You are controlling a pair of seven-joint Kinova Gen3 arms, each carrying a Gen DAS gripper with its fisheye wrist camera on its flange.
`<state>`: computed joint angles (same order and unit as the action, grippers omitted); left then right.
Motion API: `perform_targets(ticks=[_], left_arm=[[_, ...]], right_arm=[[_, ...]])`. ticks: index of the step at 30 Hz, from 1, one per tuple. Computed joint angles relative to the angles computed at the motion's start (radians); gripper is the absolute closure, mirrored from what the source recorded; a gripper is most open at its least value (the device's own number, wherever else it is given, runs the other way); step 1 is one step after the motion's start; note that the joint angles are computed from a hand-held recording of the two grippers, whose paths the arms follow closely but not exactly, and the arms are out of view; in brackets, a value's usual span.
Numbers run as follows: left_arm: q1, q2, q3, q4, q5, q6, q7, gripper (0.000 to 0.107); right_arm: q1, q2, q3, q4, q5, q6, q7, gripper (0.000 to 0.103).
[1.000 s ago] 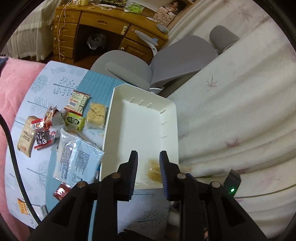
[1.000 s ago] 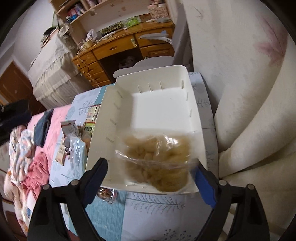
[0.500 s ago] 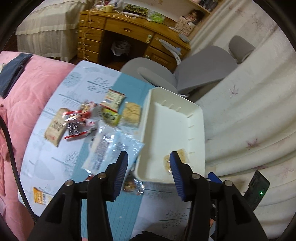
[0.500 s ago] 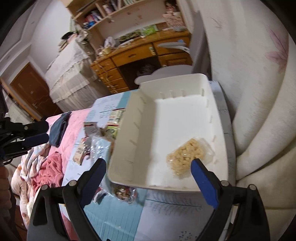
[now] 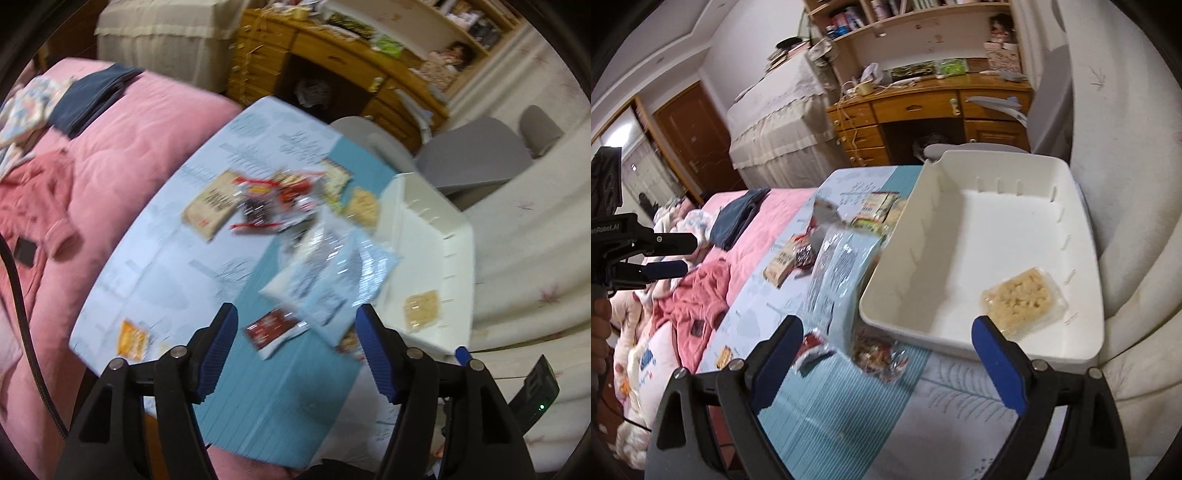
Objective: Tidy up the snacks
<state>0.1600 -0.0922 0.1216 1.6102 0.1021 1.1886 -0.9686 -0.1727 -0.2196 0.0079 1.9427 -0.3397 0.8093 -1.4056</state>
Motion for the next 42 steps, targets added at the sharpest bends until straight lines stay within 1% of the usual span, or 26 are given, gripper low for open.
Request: perform_targets(ticks=[7,11,15,16,18,22,26,29,36,38,42], left_arm=[[-0.04,-0.037,-0.038,0.136,0.029,0.022,-0.007,0.039],[-0.067,-0.04,-0.061,0.222,0.056,0.013,-0.032,0.039],[-0.086,-0.027,-0.069,0.284,0.07,-0.006,-0.062,0.037],[-0.091,-0.019,-0.074,0.304,0.075,-0.014,-0.078,0.034],[-0.099,-0.003,-0.078,0.326,0.081,-0.02,-0.097,0.031],[-0.124,0.03,-0.096,0.38,0.101,-0.046,-0.129,0.03],[-0.169,0.059,-0.128,0.433,0.16,-0.074,-0.169,0.03],[-0.198,0.077,-0.14,0.46,0.196,-0.097,-0.188,0.03],[-0.276,0.113,-0.174,0.504,0.302,-0.149,-0.236,0.03],[-0.287,0.132,-0.173,0.499,0.311,-0.15,-0.239,0.03],[-0.299,0.163,-0.169,0.489,0.304,-0.155,-0.206,0.03]], right_arm=[[-0.038,-0.015,-0.064,0.079,0.059,-0.065,-0.023,0.01],[-0.06,-0.009,-0.097,0.105,0.106,-0.096,-0.056,0.01],[-0.077,0.011,-0.149,0.117,0.194,-0.117,-0.113,0.01],[-0.083,0.015,-0.154,0.119,0.21,-0.12,-0.125,0.011],[-0.093,0.035,-0.174,0.12,0.253,-0.123,-0.155,0.012],[-0.111,0.078,-0.212,0.114,0.36,-0.124,-0.243,0.013],[-0.148,0.13,-0.234,0.1,0.464,-0.118,-0.326,0.016],[-0.181,0.166,-0.235,0.093,0.524,-0.112,-0.371,0.017],[-0.25,0.244,-0.218,0.075,0.61,-0.1,-0.446,0.022],[-0.268,0.264,-0.213,0.069,0.632,-0.095,-0.467,0.024],[-0.306,0.304,-0.201,0.054,0.693,-0.068,-0.526,0.027]])
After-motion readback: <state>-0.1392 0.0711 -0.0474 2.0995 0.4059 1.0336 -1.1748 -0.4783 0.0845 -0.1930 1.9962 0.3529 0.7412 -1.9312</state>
